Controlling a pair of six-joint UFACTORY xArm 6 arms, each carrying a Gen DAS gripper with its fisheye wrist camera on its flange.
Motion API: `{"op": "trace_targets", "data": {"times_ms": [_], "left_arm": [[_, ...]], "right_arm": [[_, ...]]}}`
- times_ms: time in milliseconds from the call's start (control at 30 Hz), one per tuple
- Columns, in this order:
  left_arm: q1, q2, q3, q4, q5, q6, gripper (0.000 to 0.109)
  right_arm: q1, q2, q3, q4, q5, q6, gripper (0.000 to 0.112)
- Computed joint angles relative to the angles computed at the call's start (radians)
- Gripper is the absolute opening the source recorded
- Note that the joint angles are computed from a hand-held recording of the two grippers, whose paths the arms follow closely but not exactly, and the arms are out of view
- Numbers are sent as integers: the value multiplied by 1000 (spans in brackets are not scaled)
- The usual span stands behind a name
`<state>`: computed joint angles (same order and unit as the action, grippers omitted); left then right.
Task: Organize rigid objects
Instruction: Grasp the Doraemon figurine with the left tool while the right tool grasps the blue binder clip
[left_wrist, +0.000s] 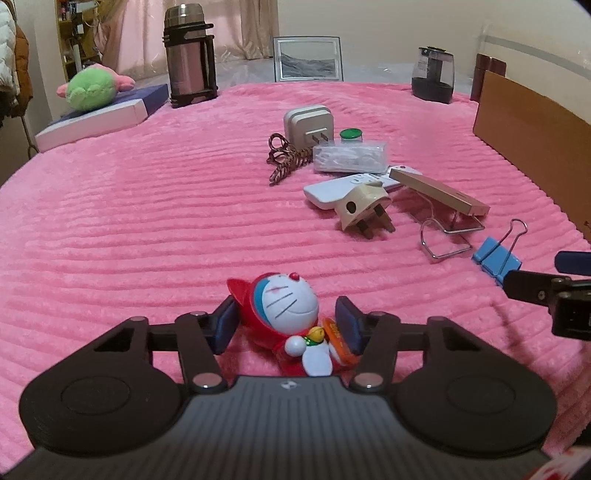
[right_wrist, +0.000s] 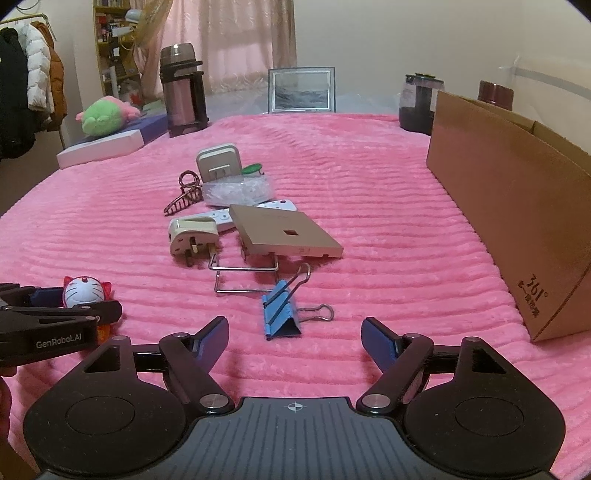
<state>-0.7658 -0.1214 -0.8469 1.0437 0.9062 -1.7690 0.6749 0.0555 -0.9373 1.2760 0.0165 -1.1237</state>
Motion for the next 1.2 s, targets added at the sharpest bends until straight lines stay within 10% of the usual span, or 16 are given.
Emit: {"op": "trace_targets", "data": {"times_ms": [767,1200], "left_arm": [[0,-92,84,20,-43,-133,44],[19,-107,108,14,-106,-155,40]], "right_arm": [[12,34,-55,166,18,-158,69],[22,117,-139,265,0,-284,41]]}}
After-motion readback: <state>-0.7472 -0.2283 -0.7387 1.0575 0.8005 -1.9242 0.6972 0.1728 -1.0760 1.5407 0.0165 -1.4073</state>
